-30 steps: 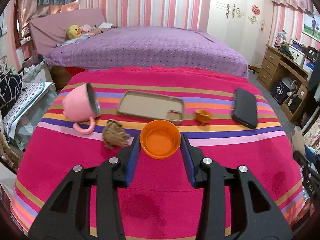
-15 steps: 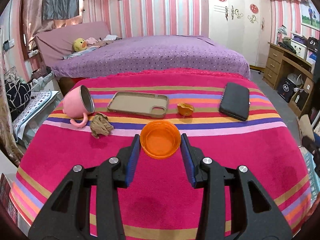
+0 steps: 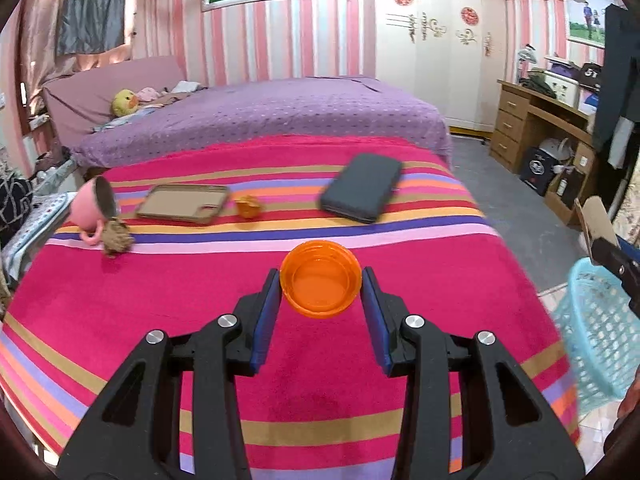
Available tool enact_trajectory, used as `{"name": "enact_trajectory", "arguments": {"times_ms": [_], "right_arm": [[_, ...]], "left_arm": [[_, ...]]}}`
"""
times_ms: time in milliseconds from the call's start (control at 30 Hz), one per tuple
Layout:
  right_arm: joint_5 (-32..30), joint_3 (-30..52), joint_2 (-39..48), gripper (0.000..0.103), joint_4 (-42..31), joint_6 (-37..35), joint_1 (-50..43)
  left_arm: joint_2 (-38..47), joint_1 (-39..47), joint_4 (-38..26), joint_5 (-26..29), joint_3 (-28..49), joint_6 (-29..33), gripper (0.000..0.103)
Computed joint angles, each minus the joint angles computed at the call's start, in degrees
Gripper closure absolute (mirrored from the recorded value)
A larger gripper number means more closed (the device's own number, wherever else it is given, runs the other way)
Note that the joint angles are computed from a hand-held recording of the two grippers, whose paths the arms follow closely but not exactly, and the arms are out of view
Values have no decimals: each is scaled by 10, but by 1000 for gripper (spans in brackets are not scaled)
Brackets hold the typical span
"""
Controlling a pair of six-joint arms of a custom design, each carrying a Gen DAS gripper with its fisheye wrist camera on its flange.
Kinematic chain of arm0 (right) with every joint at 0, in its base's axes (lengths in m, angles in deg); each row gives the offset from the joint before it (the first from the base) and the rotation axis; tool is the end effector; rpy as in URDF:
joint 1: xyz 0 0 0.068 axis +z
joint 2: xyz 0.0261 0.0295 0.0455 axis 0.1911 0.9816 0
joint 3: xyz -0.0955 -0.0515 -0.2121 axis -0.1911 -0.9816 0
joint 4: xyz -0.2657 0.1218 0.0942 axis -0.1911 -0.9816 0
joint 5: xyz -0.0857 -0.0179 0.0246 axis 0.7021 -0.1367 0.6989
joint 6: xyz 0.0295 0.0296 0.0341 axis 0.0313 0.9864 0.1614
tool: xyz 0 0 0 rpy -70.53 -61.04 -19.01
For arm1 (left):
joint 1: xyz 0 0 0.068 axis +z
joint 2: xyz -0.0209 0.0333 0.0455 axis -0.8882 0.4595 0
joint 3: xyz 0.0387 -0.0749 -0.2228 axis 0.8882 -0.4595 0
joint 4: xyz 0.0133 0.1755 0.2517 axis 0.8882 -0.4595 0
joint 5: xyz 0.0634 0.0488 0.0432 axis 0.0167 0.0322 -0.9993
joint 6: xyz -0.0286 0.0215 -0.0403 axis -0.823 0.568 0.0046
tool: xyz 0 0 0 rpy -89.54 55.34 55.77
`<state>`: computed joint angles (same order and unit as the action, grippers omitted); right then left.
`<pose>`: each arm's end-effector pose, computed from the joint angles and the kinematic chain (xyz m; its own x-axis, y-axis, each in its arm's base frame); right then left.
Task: Collect trash
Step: 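Carry the lid and paper cup to the blue basket and release both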
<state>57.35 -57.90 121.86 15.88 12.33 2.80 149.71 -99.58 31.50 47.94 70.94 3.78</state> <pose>0.2612 -0.0257 0.1507 -0.4726 -0.0152 -0.8812 -0.1966 0.9765 0.0885 0.2527 -0.1646 0.1474 -0.5797 -0.0594 -0.8126 -0.1227 0.9923 0.0151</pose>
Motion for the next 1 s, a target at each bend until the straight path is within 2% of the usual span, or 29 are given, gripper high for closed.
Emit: {"name": "enact_trajectory", "arguments": {"times_ms": [233, 400, 533, 733, 1000], "right_arm": [[-77, 6, 27, 61, -10, -77, -158], [-94, 30, 85, 61, 4, -120, -240], [-111, 52, 141, 61, 27, -129, -296], [-119, 75, 203, 61, 45, -135, -336], [-102, 86, 227, 61, 55, -118, -355]], "left_arm": [[124, -83, 14, -32, 101, -33, 64], [219, -133, 24, -39, 186, -36, 64], [290, -158, 22, -22, 257, -45, 64], [392, -200, 17, -7, 358, -43, 64], [506, -219, -20, 15, 511, -27, 64]]}}
